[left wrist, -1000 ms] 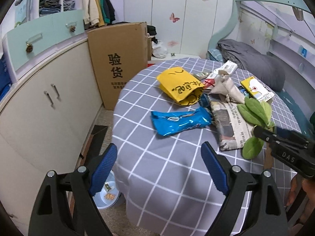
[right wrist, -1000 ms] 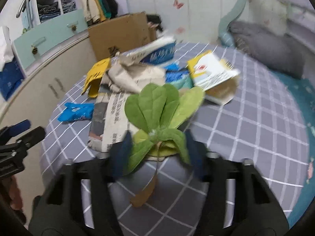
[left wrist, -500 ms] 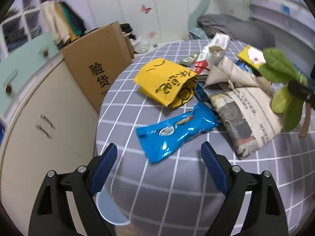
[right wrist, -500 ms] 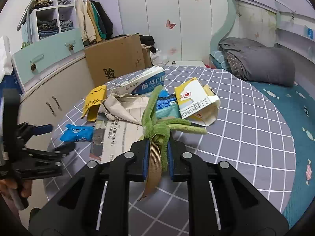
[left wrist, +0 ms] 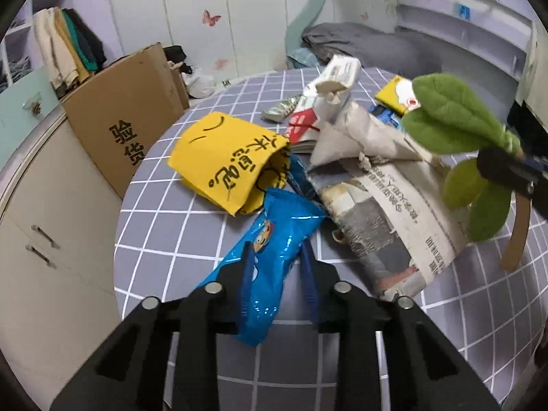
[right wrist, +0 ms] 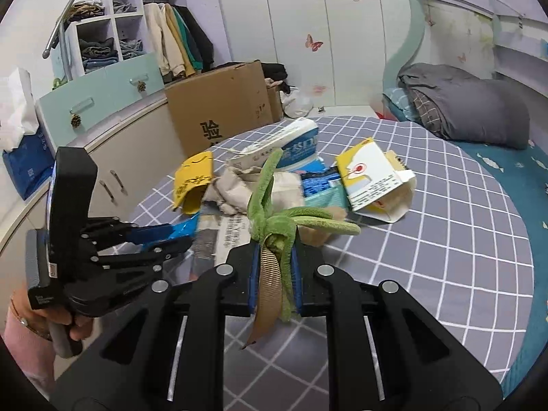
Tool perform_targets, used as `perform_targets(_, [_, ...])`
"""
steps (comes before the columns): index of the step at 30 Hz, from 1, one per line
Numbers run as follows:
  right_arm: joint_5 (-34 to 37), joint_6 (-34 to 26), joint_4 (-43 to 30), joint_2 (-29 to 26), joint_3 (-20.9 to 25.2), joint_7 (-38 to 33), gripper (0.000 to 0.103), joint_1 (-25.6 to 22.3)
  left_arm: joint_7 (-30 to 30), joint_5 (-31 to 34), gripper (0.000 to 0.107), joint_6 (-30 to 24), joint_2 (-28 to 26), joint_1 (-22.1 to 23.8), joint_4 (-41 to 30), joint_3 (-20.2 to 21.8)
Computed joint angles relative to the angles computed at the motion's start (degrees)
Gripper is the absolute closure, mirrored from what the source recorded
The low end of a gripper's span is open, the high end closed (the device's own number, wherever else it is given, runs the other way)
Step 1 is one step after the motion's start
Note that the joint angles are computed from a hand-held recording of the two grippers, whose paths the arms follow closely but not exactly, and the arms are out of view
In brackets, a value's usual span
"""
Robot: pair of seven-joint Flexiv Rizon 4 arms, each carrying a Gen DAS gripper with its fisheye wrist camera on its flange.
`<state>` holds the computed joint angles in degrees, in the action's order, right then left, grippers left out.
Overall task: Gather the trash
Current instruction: 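Grasp the blue snack wrapper with the left tool, then carry sprig and wrapper over the blue bin and open both tools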
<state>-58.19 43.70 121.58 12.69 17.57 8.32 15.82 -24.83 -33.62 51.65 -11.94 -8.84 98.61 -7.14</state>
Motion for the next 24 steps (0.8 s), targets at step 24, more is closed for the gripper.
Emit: perform_targets(24, [-3.7,5.9,-16.4,-16.4,-2.9,-6.0,0.088,10.6,4.2,-26.7,0.097,-2.0,8.3,5.9,8.0,7.0])
